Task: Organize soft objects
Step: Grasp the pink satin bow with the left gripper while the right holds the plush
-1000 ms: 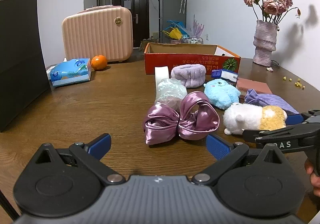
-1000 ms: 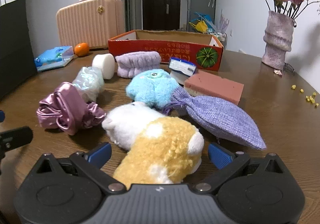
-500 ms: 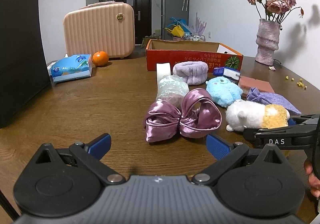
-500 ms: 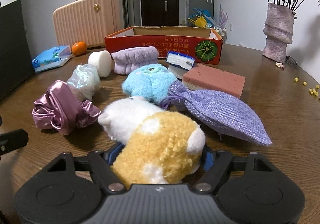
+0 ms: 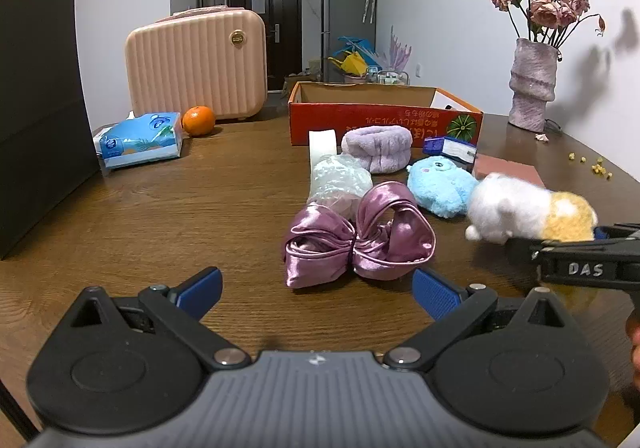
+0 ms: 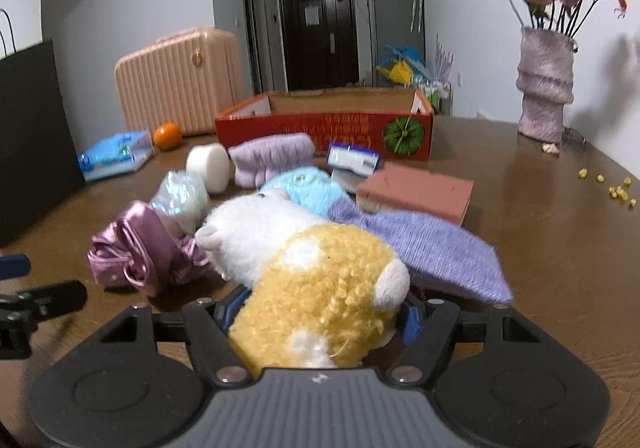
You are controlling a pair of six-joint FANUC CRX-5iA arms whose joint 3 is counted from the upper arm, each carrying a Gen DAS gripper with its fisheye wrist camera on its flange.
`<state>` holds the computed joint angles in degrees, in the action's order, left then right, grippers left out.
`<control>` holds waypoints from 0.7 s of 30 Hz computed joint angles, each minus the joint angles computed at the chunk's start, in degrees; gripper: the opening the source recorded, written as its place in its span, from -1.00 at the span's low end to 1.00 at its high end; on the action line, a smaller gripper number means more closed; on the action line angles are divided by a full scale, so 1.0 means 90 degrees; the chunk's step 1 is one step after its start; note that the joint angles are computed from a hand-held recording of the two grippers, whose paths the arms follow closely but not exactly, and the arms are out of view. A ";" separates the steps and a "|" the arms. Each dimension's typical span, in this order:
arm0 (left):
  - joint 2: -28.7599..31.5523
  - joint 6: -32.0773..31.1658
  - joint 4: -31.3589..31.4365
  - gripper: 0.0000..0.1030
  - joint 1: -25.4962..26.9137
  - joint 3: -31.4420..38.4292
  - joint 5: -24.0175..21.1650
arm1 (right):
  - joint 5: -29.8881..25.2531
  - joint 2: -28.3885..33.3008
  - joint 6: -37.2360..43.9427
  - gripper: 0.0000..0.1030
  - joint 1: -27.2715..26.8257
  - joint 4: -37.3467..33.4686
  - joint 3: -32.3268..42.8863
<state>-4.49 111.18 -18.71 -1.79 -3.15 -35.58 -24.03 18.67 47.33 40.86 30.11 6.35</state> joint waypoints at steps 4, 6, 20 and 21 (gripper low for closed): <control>0.0061 0.0038 -0.0018 1.00 -0.0028 0.0089 -0.0047 | 0.0331 -0.0137 -0.0488 0.36 -0.0074 0.0512 -0.0294; 0.0081 0.0044 -0.0025 1.00 -0.0037 0.0115 -0.0056 | 0.0396 -0.0158 -0.0579 0.36 -0.0105 0.0602 -0.0338; 0.0616 -0.0340 0.0113 1.00 -0.0159 0.0821 -0.0183 | 0.0581 -0.0187 -0.0914 0.36 -0.0191 0.0982 -0.0496; 0.0672 -0.0348 0.0097 1.00 -0.0176 0.0892 -0.0220 | 0.0595 -0.0192 -0.0971 0.37 -0.0199 0.1035 -0.0515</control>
